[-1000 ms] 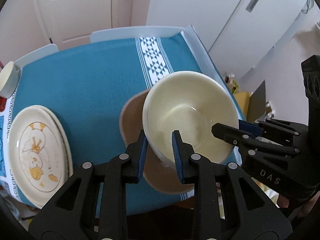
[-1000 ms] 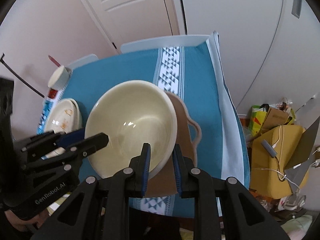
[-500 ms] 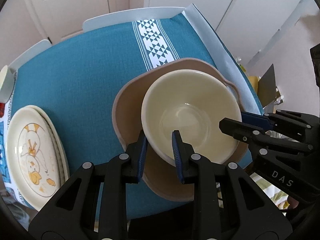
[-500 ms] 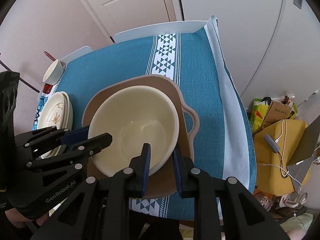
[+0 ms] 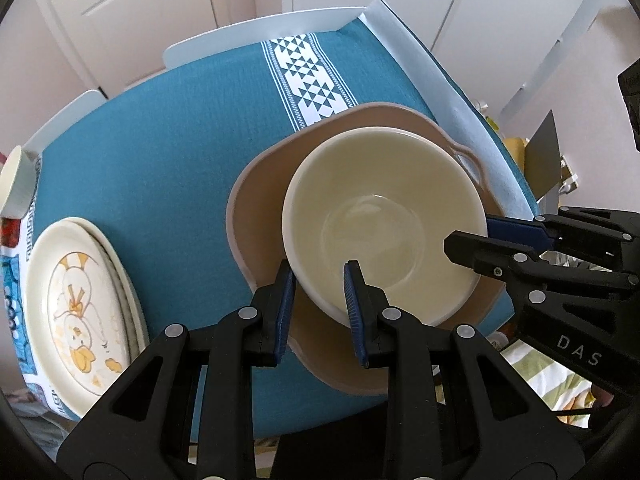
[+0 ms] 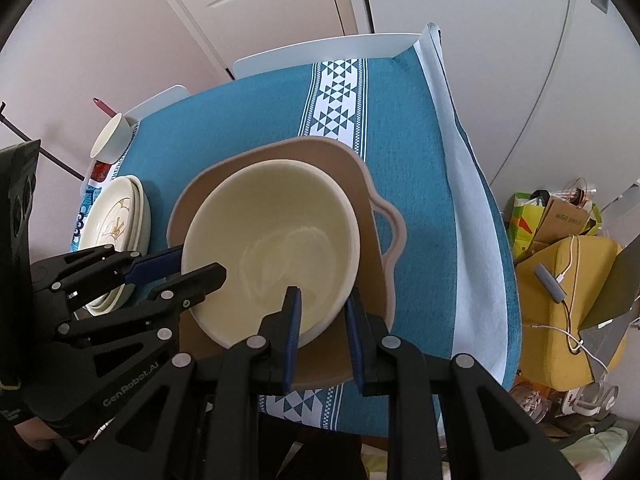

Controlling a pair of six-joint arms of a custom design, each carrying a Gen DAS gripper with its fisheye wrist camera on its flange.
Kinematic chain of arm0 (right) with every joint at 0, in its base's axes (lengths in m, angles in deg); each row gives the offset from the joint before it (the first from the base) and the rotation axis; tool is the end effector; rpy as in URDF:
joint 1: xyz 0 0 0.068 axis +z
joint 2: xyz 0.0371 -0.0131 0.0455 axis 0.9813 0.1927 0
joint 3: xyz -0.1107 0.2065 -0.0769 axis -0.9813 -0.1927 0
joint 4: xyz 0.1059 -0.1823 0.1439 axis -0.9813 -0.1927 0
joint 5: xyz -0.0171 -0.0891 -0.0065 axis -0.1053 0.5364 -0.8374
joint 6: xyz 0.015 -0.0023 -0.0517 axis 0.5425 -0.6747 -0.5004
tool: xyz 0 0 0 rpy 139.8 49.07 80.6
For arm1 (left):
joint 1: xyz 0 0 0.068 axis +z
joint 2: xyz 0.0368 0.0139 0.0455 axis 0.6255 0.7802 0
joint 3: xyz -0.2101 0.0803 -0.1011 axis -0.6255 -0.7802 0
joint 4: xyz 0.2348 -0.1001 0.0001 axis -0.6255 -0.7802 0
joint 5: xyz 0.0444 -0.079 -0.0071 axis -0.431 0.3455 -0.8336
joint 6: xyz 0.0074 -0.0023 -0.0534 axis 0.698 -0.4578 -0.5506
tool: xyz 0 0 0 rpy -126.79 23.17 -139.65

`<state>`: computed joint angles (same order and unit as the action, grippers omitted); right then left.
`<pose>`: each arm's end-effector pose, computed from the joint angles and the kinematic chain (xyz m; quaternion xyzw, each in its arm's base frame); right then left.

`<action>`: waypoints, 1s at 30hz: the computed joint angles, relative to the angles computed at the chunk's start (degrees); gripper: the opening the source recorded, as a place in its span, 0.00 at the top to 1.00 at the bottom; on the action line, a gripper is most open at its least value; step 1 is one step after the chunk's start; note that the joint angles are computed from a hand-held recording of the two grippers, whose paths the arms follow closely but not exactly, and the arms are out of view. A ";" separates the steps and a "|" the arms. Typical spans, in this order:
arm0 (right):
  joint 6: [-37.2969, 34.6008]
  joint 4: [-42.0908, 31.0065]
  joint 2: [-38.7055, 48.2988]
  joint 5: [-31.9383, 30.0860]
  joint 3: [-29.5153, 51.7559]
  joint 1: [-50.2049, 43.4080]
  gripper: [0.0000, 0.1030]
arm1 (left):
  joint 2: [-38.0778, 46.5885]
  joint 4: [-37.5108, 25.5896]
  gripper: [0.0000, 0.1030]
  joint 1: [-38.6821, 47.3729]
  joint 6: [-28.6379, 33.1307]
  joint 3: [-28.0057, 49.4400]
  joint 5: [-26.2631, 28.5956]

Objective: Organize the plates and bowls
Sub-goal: 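Open both grippers and move them to grasp the white bowl rim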

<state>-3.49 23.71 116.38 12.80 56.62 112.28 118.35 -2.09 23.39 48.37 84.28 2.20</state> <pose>0.2586 0.1784 0.1468 -0.2067 0.9572 0.1547 0.1311 0.2651 -0.0711 0.1096 -0.0139 0.9840 -0.0289 0.1751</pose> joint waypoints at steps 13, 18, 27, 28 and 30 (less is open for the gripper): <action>-1.00 -3.09 -8.83 0.90 -1.30 -0.69 0.80 | -9.59 -4.69 0.78 -2.65 -0.65 -0.90 -4.13; -2.15 -6.04 -10.42 0.76 1.05 -1.11 0.68 | -18.59 -9.34 0.04 -2.25 -2.72 -2.30 -7.80; -6.93 -5.16 -7.90 -1.86 9.60 1.61 0.03 | -39.73 -20.57 0.00 11.54 -1.47 -5.19 -10.78; -7.00 -4.99 -6.38 -1.83 12.37 2.72 0.01 | -41.72 -21.64 0.00 15.63 -0.04 -4.98 -9.76; -7.26 -5.10 -2.98 -2.36 18.15 4.49 0.01 | -43.98 -22.55 0.00 24.29 3.45 -4.09 -7.12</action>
<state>-10.76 18.61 113.41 10.44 74.77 116.77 74.37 -24.64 47.68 51.82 80.19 -4.92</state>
